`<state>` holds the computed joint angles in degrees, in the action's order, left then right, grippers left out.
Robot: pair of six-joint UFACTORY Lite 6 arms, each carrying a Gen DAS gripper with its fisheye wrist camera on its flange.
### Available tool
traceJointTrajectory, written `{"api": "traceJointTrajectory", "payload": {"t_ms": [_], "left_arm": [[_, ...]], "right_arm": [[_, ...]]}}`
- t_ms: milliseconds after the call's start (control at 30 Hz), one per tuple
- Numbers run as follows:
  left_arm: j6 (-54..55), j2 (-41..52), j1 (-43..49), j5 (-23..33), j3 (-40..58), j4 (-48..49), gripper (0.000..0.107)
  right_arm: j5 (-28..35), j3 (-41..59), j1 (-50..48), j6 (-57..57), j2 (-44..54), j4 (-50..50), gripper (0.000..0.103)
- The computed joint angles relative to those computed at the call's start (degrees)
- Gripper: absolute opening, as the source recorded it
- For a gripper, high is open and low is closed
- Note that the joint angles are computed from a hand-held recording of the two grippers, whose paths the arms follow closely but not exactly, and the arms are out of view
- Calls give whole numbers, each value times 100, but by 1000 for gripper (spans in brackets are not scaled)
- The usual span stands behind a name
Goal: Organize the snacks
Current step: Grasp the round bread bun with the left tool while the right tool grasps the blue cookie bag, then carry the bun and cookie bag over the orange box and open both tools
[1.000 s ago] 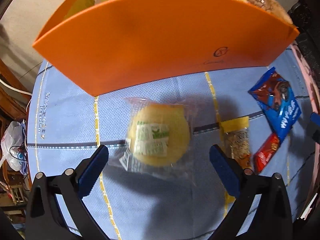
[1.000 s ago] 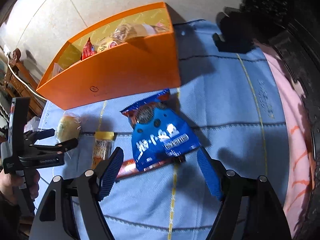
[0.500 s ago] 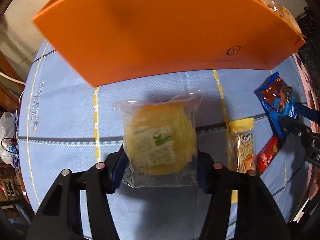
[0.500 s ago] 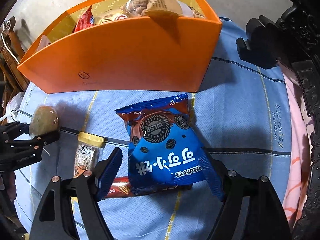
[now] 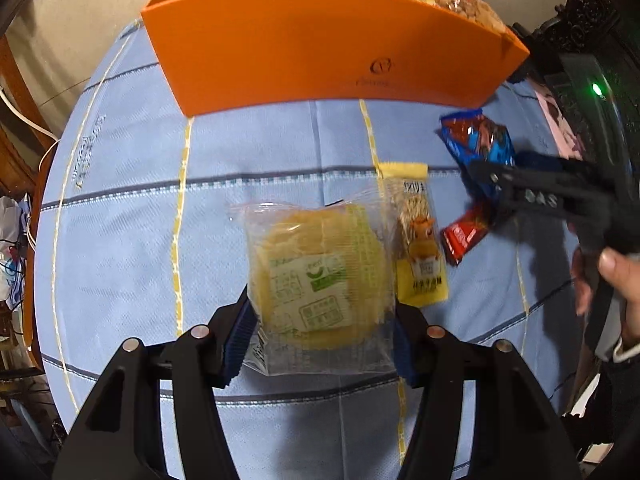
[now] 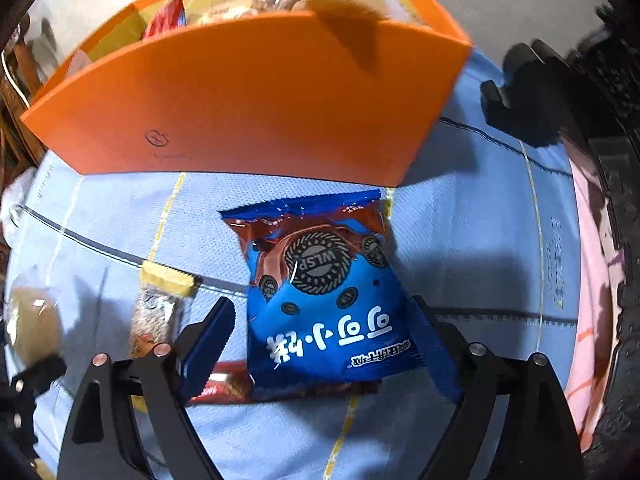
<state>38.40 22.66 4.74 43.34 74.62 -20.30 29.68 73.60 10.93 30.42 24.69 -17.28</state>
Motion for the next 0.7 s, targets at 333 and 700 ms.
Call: {"api": "traceJointTrajectory", "payload": {"t_ms": [333,700], "left_arm": [[-312,-69,-259,-81,53,162,58],[-565,-273,-517,-7,212,242,59]], "right_arm": [[-250,-188,-79,-84,-386,26,39],[-89,-1102,402,80,-2016,160,18]]}}
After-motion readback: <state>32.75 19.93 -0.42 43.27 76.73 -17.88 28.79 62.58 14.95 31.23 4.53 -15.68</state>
